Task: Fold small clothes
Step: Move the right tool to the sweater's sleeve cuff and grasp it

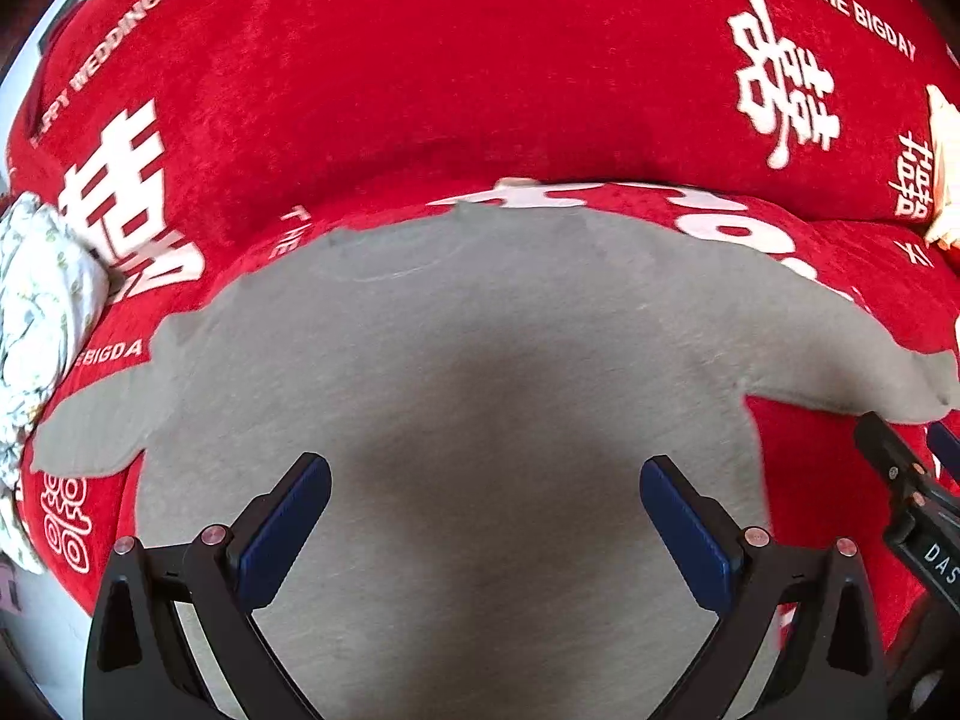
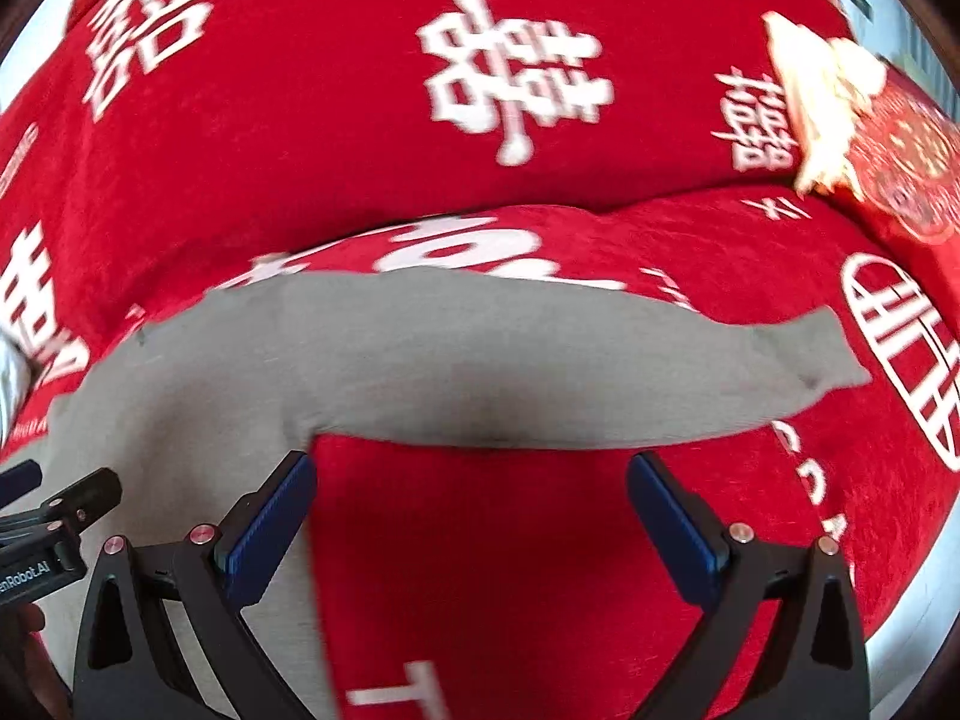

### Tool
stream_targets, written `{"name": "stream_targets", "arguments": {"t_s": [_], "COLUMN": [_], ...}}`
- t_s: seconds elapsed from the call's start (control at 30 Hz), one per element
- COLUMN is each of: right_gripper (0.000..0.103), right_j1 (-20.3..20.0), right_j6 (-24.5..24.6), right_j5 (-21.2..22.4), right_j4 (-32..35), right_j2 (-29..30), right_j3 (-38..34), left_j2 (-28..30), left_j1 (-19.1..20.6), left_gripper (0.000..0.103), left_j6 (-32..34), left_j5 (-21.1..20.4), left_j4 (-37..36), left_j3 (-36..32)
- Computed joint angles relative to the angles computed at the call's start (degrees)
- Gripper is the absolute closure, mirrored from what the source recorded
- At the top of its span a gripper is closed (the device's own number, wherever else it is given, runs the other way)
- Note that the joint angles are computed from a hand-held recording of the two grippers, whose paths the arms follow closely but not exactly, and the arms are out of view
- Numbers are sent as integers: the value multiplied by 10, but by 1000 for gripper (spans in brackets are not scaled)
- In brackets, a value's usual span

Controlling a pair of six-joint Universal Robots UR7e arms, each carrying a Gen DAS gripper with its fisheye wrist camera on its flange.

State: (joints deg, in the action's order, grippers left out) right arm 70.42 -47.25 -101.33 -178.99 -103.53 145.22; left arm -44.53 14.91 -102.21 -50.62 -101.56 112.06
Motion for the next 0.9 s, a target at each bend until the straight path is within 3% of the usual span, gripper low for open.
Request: {"name": "stream_targets", "arguments": {"t_s": [0.53, 0.9], "right_gripper": [0, 0], "right_j1": [-100, -162], "right_j6": [-21, 16], "right_j5": [46, 75], "right_j4": [9, 48], "right_j2": [15, 47], "right_j3": [-95, -179], "left_j2": [132, 213], "left_j1": [46, 73], "left_gripper": [0, 0], "left_j6": [136, 193], "left_j5": [29, 46], "left_j4": [-40, -40], "left_j3": [-153, -252]}}
